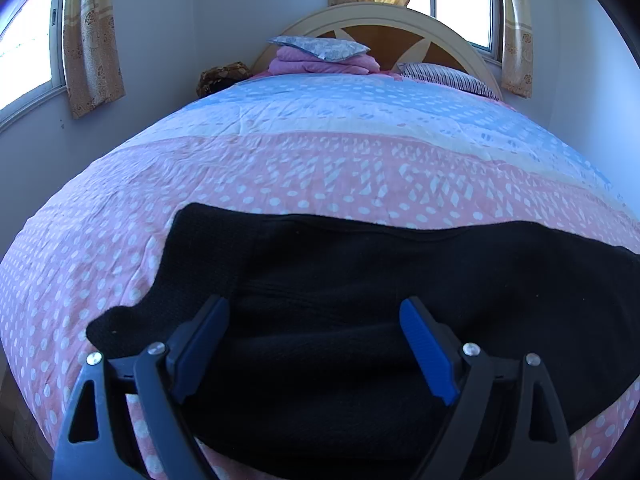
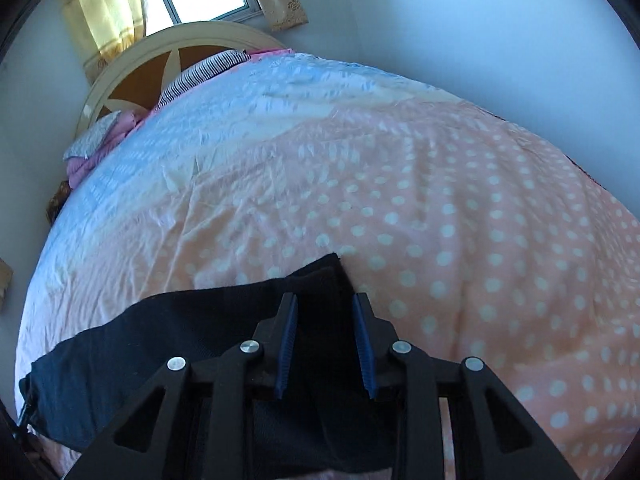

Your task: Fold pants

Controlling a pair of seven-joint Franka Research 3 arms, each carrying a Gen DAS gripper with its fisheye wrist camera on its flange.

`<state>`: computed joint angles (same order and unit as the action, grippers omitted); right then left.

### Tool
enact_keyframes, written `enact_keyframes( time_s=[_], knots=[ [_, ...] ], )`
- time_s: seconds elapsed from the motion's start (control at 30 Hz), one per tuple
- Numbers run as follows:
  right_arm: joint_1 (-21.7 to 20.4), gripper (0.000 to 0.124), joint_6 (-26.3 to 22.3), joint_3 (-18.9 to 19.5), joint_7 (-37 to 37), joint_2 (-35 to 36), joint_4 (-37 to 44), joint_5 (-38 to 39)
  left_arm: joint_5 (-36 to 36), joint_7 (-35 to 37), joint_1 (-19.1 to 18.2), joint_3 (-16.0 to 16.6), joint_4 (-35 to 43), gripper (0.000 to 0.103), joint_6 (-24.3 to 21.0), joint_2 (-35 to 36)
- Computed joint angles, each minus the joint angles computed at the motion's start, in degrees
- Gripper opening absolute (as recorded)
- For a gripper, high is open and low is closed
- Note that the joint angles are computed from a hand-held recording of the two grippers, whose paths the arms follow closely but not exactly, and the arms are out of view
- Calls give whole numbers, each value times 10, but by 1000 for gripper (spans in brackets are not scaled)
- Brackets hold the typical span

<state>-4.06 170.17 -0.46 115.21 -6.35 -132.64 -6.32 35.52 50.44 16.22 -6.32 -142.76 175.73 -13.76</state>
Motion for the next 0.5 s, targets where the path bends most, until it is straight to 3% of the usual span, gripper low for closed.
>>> enact_keyframes(
  time_s=[0.07,0.13,0.23,0.4,0.47,0.5],
  knots=[
    [-17,12,1,14,31,6,9,-68,2,-1,2,-1,0,90,0,0],
    [-24,8,-11,22,55,-5,10,-125,3,-2,2,-3,1,91,-2,1],
    [1,7,-8,-4,-8,-6,12,-53,15,-12,9,-9,4,91,-5,2],
    [4,7,32,-13,-57,-1,12,9,19,-16,5,-6,5,91,-6,2],
    [21,8,6,-26,-105,14,30,71,24,-20,7,-8,6,91,-9,2],
    [18,8,-1,-28,-95,18,34,73,25,-21,6,-7,7,91,-10,3]
  ],
)
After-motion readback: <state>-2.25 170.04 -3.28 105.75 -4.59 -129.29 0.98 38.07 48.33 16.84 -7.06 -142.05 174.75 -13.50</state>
